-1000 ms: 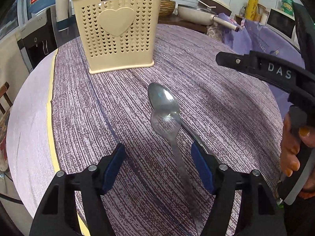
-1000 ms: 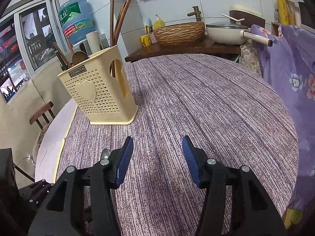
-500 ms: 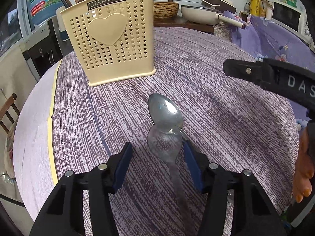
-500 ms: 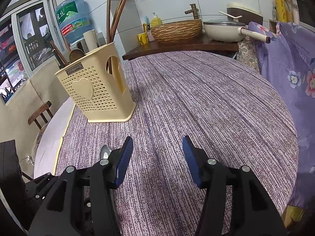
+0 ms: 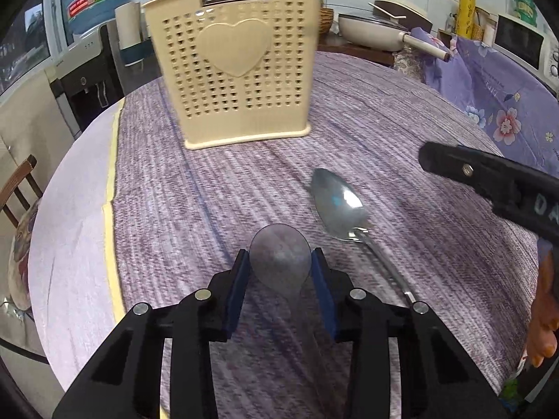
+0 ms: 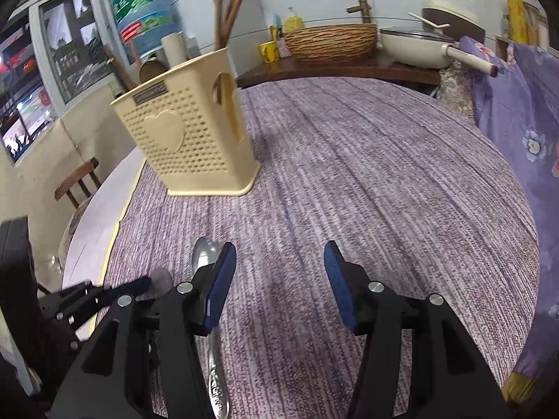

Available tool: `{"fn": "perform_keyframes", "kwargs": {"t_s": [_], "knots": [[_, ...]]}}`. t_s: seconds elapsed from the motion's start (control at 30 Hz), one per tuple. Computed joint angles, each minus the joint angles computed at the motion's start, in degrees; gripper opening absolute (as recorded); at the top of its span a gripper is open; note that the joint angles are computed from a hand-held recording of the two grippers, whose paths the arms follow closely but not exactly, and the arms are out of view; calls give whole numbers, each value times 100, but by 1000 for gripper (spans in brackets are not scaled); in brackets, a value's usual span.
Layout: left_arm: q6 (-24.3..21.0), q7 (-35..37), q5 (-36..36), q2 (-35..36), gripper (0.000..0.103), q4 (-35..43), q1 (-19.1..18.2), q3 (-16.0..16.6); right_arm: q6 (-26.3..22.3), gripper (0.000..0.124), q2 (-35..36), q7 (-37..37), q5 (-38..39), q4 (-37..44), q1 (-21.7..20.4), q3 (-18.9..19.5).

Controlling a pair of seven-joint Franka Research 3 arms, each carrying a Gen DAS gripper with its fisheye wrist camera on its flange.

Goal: Organize utensils
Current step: 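Close the left tool on a metal spoon while the right tool grips another spoon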

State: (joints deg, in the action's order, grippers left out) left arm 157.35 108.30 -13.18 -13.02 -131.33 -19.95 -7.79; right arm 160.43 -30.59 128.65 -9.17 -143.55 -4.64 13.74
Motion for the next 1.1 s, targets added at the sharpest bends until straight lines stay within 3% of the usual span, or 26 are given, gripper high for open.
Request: {"fn": "perform_keyframes", "kwargs": {"t_s": [0.23, 0.57, 0.7, 0.97, 1.0, 1.07, 1.1], "knots": [[-138, 346, -348, 22, 37, 81, 28, 169, -211, 58, 442, -950, 470, 251, 782, -419], [-234, 920, -772, -19, 37, 63, 60, 247, -649, 62, 864, -1387, 361, 582, 976, -399], [-348, 1241, -1074, -17, 37, 102, 64, 327, -724, 62, 1021, -1285, 11, 731, 923, -294], [-272, 1259, -942, -30, 38, 59, 222, 279, -751, 62, 1278, -968, -494, 958, 934, -295], [-305, 1295, -936, -26, 39, 73, 230, 288, -768, 62, 1297, -960, -511, 987, 953, -319], [-315, 1139, -716, -17, 58, 77, 325, 212, -807, 61, 1316, -946, -542, 1024, 977, -361], [-278, 979, -553, -16, 61, 57, 383, 149, -829, 61, 1327, -920, -557, 1042, 986, -370]]}}
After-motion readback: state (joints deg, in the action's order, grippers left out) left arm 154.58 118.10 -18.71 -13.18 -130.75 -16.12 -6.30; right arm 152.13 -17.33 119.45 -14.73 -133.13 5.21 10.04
